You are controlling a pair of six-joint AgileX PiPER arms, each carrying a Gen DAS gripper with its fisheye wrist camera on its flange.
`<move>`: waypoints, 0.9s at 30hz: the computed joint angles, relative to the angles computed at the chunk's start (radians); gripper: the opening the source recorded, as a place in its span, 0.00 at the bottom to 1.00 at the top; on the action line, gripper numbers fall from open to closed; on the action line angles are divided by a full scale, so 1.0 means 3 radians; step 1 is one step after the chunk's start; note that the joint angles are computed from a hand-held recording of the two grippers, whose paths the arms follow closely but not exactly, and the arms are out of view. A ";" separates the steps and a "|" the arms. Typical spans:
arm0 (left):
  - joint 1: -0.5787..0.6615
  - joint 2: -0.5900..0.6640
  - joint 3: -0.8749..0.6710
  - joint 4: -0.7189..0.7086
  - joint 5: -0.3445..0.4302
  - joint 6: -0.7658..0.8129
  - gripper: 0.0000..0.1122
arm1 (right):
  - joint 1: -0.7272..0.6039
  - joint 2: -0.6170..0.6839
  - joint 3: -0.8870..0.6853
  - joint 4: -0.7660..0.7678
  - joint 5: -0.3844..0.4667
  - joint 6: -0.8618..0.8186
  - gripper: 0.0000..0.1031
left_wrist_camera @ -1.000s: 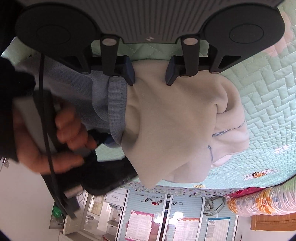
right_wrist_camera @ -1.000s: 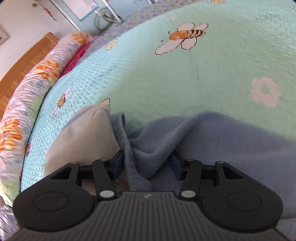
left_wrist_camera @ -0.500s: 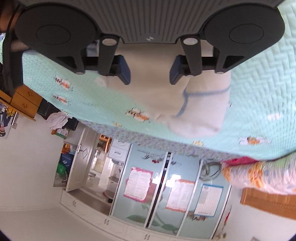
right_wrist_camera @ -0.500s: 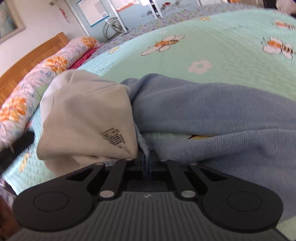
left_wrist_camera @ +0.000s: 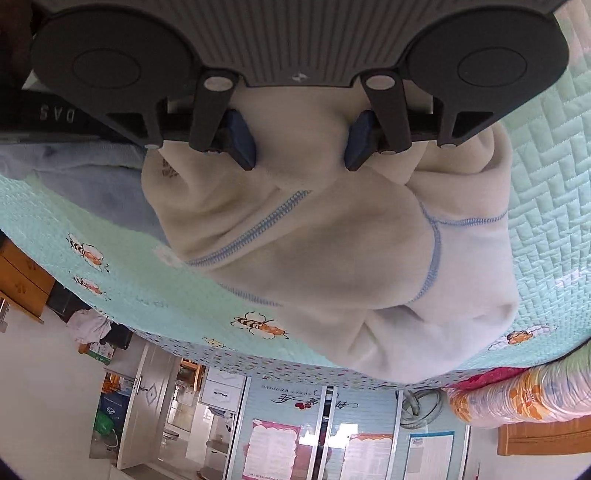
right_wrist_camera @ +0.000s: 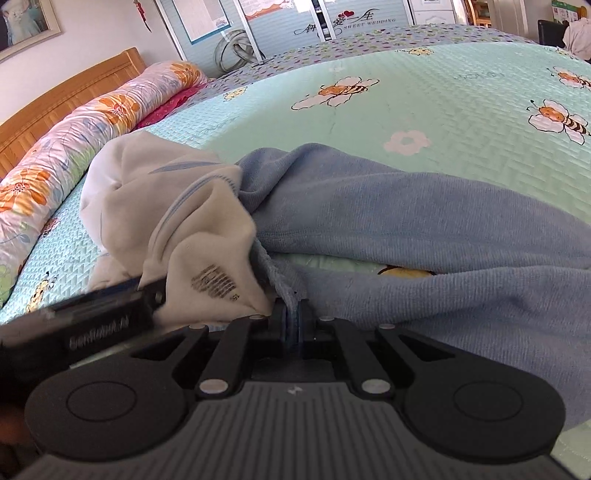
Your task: Fold clothes
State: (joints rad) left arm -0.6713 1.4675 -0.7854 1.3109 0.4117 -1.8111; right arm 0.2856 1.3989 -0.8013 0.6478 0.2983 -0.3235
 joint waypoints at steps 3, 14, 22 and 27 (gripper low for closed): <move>0.0074 -0.0116 0.0126 -0.0117 -0.0146 0.0075 0.50 | -0.0003 -0.0143 -0.0083 -0.0252 0.0141 0.0216 0.10; 0.0015 -0.0209 0.0258 -0.0097 -0.0140 0.0135 0.50 | -0.0102 0.0257 -0.1019 -0.0240 0.0303 0.0390 0.37; -0.0027 -0.0251 0.0335 0.0030 -0.0103 0.0049 0.50 | 0.0143 0.1192 -0.1807 -0.0800 0.0623 0.1038 0.54; -0.0002 -0.0639 0.0578 0.0712 -0.0197 -0.0831 0.43 | 0.0161 0.0773 -0.0928 -0.0480 0.0166 0.0500 0.02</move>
